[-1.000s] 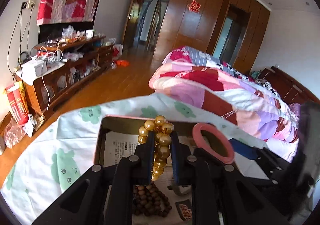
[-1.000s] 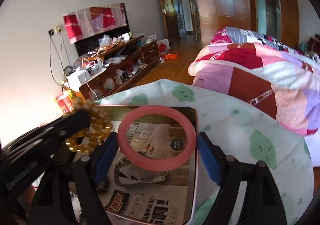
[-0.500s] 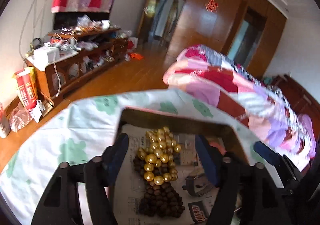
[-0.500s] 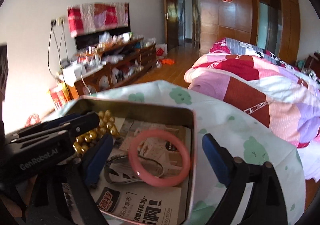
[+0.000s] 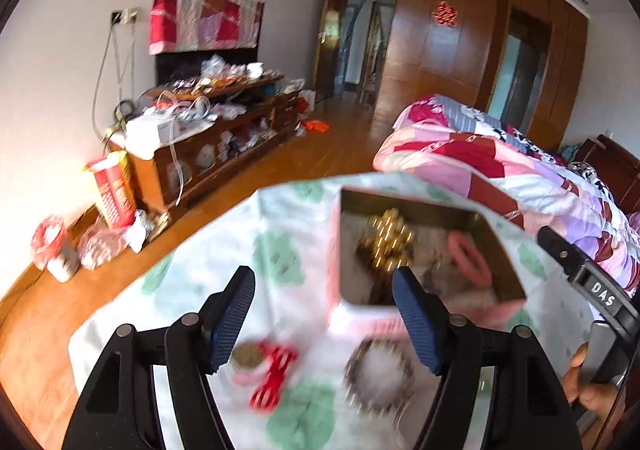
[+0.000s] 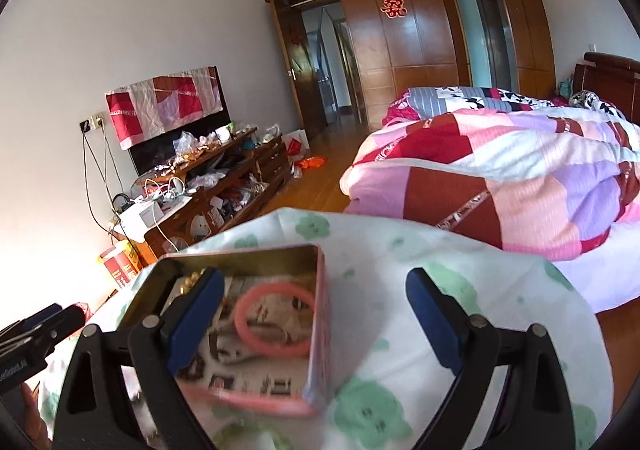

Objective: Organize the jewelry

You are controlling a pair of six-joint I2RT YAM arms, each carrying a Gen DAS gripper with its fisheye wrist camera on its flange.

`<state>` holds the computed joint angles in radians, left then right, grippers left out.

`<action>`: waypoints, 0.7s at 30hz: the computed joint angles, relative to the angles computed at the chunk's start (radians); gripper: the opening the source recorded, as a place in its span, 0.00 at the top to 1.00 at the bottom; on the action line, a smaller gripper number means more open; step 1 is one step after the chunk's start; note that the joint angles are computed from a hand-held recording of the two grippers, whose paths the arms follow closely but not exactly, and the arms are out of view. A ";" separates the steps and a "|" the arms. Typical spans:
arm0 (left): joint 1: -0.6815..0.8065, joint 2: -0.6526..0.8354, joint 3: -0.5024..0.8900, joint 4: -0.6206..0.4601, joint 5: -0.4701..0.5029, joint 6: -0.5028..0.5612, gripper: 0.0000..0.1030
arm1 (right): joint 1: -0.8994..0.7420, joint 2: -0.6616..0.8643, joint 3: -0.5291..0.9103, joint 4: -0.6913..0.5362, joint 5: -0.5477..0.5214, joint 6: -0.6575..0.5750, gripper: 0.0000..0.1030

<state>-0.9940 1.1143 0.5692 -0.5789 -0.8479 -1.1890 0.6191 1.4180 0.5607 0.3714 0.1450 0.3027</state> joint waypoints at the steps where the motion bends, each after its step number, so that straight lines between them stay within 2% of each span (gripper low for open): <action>1: -0.034 -0.008 -0.012 -0.034 -0.004 -0.066 0.31 | 0.005 -0.017 -0.021 0.002 0.007 -0.003 0.08; 5: -0.151 0.005 -0.035 -0.108 -0.022 -0.268 0.31 | 0.026 -0.096 -0.090 -0.044 0.034 0.001 0.08; 11: -0.287 0.108 0.001 -0.212 -0.038 -0.486 0.31 | 0.053 -0.192 -0.165 -0.096 0.044 0.023 0.08; 15: -0.339 0.180 0.021 -0.242 -0.020 -0.566 0.31 | 0.083 -0.219 -0.202 -0.123 0.053 0.044 0.08; 17: -0.369 0.199 0.034 -0.279 -0.041 -0.621 0.31 | 0.083 -0.252 -0.220 -0.124 0.046 0.051 0.08; 21: -0.387 0.224 0.033 -0.267 -0.020 -0.650 0.31 | 0.080 -0.242 -0.209 -0.140 0.033 0.045 0.08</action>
<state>-1.3807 1.3378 0.6022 -0.8458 -0.8677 -1.8388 0.6991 1.1759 0.3519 0.2309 0.1780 0.3480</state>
